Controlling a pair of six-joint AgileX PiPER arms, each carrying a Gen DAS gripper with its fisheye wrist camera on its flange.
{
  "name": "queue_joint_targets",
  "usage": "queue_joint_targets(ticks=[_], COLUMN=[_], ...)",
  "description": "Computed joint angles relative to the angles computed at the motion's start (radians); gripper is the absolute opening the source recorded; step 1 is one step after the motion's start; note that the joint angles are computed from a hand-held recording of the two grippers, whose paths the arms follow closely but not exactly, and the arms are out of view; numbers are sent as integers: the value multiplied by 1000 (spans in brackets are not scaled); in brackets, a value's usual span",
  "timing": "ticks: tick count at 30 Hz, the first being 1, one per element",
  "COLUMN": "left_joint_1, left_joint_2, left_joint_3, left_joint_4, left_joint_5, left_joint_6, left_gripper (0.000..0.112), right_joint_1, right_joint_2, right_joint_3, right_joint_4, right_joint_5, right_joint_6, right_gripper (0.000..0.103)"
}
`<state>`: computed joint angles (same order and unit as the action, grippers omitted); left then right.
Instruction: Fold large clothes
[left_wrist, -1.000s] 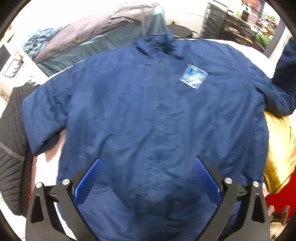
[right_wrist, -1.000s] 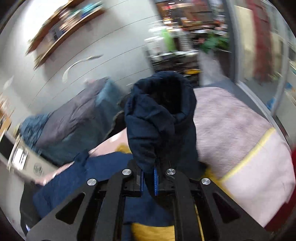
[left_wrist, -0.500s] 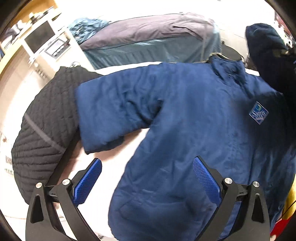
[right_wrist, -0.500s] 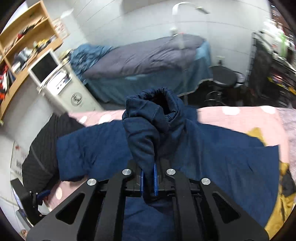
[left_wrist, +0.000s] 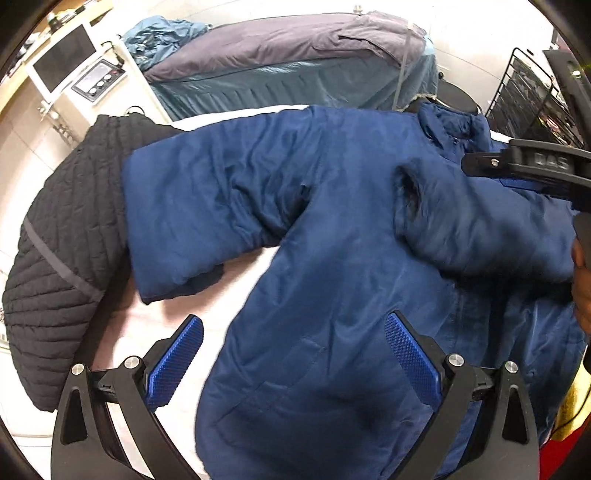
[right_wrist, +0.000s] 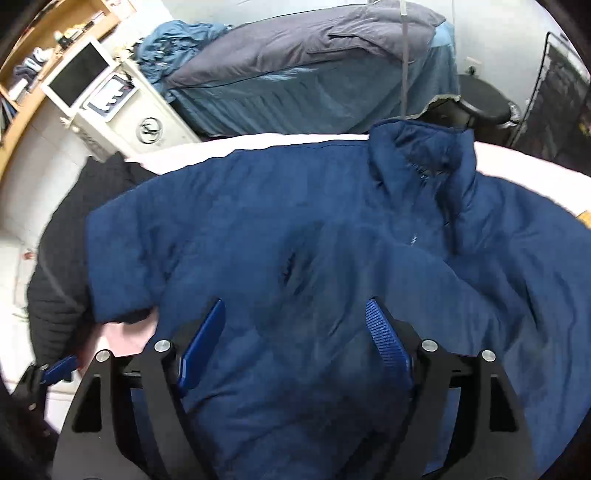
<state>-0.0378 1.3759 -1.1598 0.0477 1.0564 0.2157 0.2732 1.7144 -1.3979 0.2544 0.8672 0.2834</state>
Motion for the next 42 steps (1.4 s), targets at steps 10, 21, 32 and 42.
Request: queue_joint_targets(ticks=[10,21,32,42], left_joint_1=[-70,-267,-356,-399], left_joint_2=[124,369,677,557], left_joint_3=[-80,-199,-442,-412], left_joint_4=[-61,-4,22,398], left_joint_5=[11,-84,-81,-191], left_joint_6=[-60,-196,-234,-498], left_gripper=[97,97,37,9], right_joint_1=[-240,-492,-509,-292], right_joint_2=[-313,-609,-645,-594], right_joint_3=[264,487,563,486], right_joint_4=[-9,-177,-190,-417], right_joint_5=[110,113,169,122], right_joint_6=[-28,-16,-27,99], right_gripper=[79,79,79,79])
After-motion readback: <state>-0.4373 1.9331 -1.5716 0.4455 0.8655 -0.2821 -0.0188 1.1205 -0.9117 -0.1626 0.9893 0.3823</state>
